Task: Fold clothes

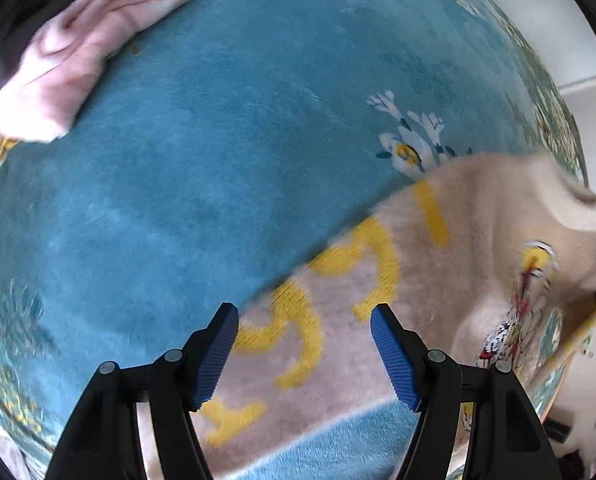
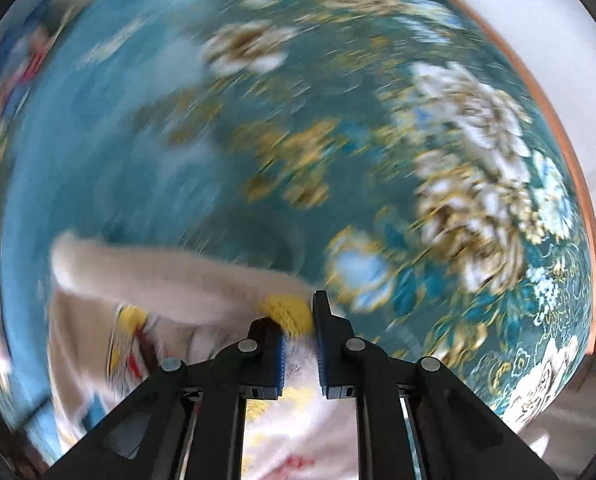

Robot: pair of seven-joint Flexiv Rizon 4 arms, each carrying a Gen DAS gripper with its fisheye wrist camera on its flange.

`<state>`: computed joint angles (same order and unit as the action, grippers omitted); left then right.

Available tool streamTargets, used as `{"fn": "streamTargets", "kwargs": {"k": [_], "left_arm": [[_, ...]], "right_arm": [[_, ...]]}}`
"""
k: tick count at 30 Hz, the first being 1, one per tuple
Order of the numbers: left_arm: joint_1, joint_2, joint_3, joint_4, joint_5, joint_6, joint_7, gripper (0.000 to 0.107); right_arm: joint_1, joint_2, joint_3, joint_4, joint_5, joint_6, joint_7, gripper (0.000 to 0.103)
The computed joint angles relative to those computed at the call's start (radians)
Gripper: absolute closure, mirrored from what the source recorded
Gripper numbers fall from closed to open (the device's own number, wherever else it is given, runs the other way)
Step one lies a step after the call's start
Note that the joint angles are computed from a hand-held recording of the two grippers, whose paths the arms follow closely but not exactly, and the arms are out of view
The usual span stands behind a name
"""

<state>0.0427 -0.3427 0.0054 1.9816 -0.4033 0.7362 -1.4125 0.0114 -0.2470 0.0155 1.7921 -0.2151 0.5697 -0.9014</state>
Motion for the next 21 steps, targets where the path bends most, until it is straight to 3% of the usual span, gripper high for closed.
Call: {"fn": "streamTargets", "kwargs": {"k": [4, 11, 15, 19, 21], "left_arm": [[0.013, 0.071, 0.015, 0.078, -0.064, 0.01, -0.044, 0.034], [0.026, 0.178, 0.082, 0.207, -0.026, 0.045, -0.244, 0.034], [0.034, 0.215, 0.107, 0.265, 0.065, 0.081, -0.395, 0.034], [0.049, 0.213, 0.114, 0.281, 0.154, 0.067, -0.477, 0.035], [0.056, 0.213, 0.108, 0.306, 0.121, 0.089, -0.482, 0.036]], "right_arm": [[-0.03, -0.111, -0.035, -0.091, -0.012, -0.033, -0.061, 0.091], [-0.073, -0.207, -0.019, -0.157, 0.047, 0.009, -0.196, 0.087], [-0.12, -0.156, 0.016, -0.131, 0.15, 0.08, -0.326, 0.069], [-0.149, -0.058, 0.031, -0.042, 0.253, 0.157, -0.405, 0.065], [-0.16, -0.018, 0.039, 0.001, 0.331, 0.151, -0.418, 0.065]]}}
